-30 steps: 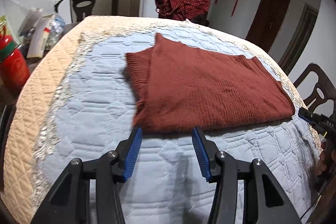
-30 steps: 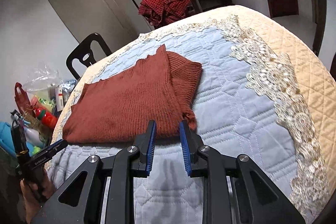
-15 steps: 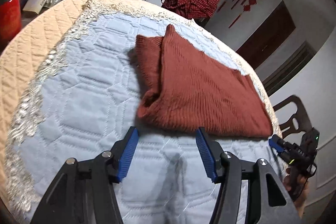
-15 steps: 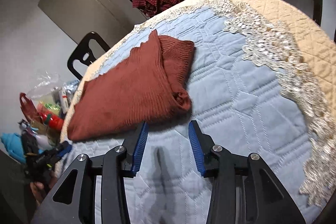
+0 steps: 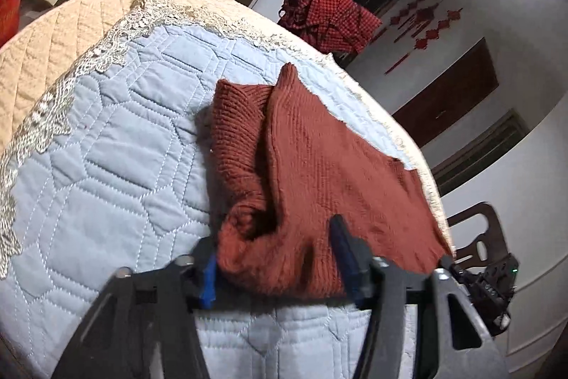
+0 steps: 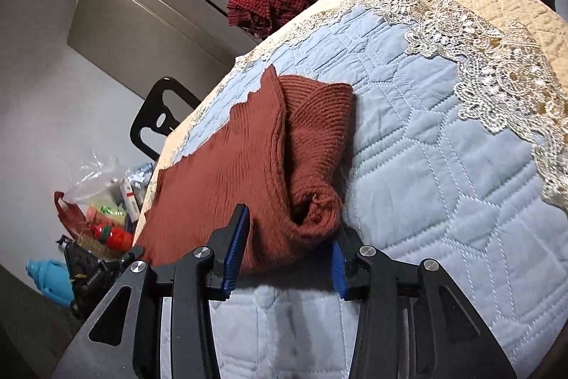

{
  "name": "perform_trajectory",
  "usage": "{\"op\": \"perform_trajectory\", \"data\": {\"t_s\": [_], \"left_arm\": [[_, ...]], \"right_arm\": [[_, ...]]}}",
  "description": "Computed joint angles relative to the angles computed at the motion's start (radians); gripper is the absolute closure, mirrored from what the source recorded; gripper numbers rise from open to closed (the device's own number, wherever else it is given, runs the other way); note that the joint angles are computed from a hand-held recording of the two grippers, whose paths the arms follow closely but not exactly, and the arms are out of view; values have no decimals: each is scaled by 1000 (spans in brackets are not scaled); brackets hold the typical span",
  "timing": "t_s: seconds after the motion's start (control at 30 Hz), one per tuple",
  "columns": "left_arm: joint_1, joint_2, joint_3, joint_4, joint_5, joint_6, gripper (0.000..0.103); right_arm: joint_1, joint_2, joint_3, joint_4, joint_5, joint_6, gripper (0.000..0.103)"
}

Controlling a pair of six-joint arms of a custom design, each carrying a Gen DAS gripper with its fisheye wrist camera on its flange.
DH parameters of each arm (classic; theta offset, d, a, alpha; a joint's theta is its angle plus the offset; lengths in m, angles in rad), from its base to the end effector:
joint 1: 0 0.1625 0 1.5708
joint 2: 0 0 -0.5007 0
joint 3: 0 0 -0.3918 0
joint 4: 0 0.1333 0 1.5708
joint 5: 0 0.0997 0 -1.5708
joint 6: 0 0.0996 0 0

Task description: Fold small clothes

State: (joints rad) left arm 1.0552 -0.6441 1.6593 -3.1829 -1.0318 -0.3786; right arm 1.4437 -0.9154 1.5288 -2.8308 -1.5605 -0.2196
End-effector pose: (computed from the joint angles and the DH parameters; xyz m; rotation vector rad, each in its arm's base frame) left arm -0.2032 -0.7326 0.1156 -0.0443 2.7219 -1.0764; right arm 0.0363 -0.7760 0.3145 0.1385 -2.8842 0.9556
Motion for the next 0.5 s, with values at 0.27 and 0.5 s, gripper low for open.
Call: {"op": "perform_trajectory", "data": {"t_s": [0.27, 0.5], "left_arm": [[-26, -17, 18, 32, 50, 40, 85], [-63, -107, 152, 37, 15, 1, 85]], "right_arm": [[4, -4, 11, -43, 11, 10, 89], [8, -101, 135, -83, 27, -15, 90]]}}
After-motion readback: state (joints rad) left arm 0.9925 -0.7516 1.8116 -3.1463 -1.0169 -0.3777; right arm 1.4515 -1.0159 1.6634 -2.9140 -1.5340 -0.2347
